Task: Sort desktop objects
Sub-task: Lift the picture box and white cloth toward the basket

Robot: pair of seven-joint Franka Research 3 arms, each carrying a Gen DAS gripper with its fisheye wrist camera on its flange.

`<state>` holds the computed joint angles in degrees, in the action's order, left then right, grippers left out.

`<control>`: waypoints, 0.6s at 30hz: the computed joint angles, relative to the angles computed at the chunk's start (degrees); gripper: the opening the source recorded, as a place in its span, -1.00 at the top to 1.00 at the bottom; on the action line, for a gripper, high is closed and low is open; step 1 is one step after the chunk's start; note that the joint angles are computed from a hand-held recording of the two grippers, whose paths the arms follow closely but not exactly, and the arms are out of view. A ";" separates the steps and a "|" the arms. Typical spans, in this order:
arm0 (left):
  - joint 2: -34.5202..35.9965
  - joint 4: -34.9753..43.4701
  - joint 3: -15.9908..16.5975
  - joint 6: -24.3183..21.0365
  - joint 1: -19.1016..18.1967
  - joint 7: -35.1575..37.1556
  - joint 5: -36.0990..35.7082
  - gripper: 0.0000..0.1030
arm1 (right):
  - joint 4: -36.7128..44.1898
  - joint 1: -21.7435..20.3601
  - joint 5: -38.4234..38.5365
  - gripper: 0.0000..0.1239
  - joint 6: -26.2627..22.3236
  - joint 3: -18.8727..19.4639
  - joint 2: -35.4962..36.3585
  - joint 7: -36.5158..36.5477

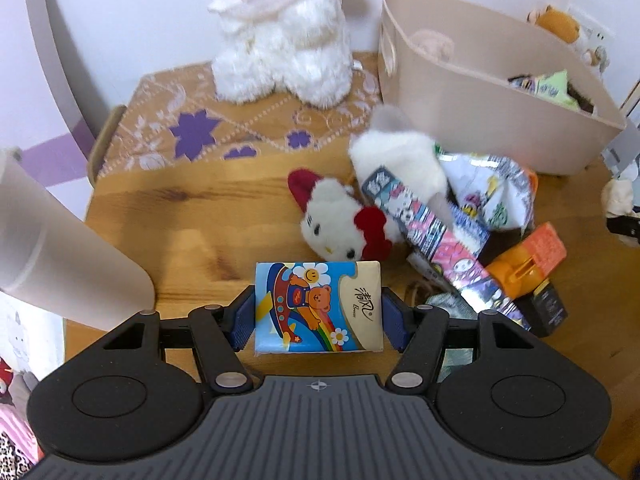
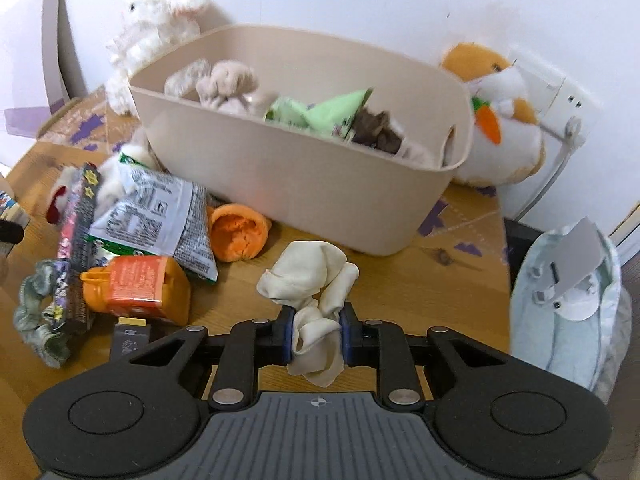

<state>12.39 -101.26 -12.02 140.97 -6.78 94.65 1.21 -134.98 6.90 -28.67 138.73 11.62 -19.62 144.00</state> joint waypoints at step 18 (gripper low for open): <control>5.36 15.84 -2.85 1.71 -2.73 8.43 -3.05 -0.24 | 2.12 -6.21 -5.15 0.67 -0.59 3.17 -8.68 0.25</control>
<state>17.75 -85.42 -14.88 142.68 -9.51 103.08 -1.85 -132.87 0.70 -33.82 138.14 14.79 -28.30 144.25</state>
